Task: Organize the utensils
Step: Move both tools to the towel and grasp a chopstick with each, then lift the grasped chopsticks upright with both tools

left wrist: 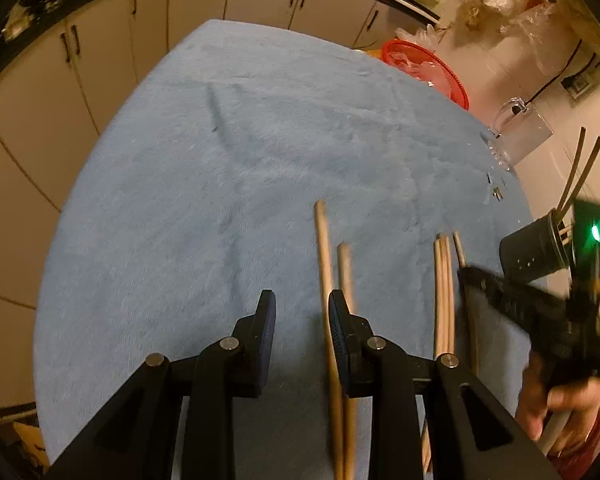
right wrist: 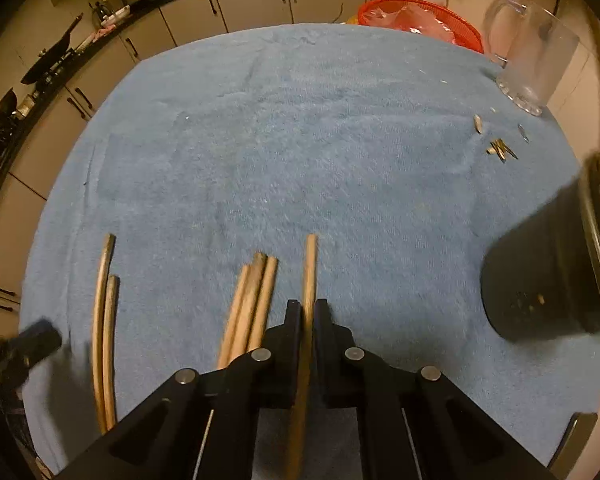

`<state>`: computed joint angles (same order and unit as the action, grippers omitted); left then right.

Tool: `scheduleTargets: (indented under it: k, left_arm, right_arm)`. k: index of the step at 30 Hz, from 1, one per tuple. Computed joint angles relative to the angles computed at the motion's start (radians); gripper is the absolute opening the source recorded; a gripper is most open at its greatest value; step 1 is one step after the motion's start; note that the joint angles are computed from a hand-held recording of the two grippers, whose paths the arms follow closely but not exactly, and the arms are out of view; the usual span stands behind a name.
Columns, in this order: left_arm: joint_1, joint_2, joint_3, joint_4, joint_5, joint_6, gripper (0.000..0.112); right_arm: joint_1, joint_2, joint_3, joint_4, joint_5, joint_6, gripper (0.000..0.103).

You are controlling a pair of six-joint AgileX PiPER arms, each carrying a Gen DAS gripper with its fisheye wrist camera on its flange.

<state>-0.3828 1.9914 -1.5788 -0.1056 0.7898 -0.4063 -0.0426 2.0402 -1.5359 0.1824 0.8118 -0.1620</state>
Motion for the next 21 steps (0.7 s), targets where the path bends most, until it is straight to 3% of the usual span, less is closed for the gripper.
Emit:
scheduleTargets:
  k: [9,12,13,14,17,21]
  left_arm:
    - [-0.022,0.267,-0.415,0.08,0.233,-0.054,0.027]
    - [-0.038,0.304,-0.466,0.116,0.245,-0.082,0.021]
    - [-0.044,0.317,-0.485,0.133,0.255,-0.094,0.012]
    - [-0.055,0.319,-0.485,0.17,0.255,-0.124,0.007]
    - [-0.066,0.299,-0.442,0.196,0.225,-0.13,0.006]
    - [-0.062,0.112,-0.139,0.144,0.02,-0.111,0.007]
  right_arm:
    - [-0.091,-0.173,0.23,0.234,-0.068,-0.21,0.007]
    - [-0.123,-0.205,0.254,0.285,-0.059,-0.267,0.007]
    - [-0.131,-0.211,0.259,0.306,-0.053,-0.286,0.007]
    - [-0.136,-0.218,0.27,0.328,-0.052,-0.309,0.007]
    - [-0.139,-0.236,0.301,0.364,-0.072,-0.353,0.007]
    - [-0.168,-0.292,0.361,0.457,-0.069,-0.459,0.007]
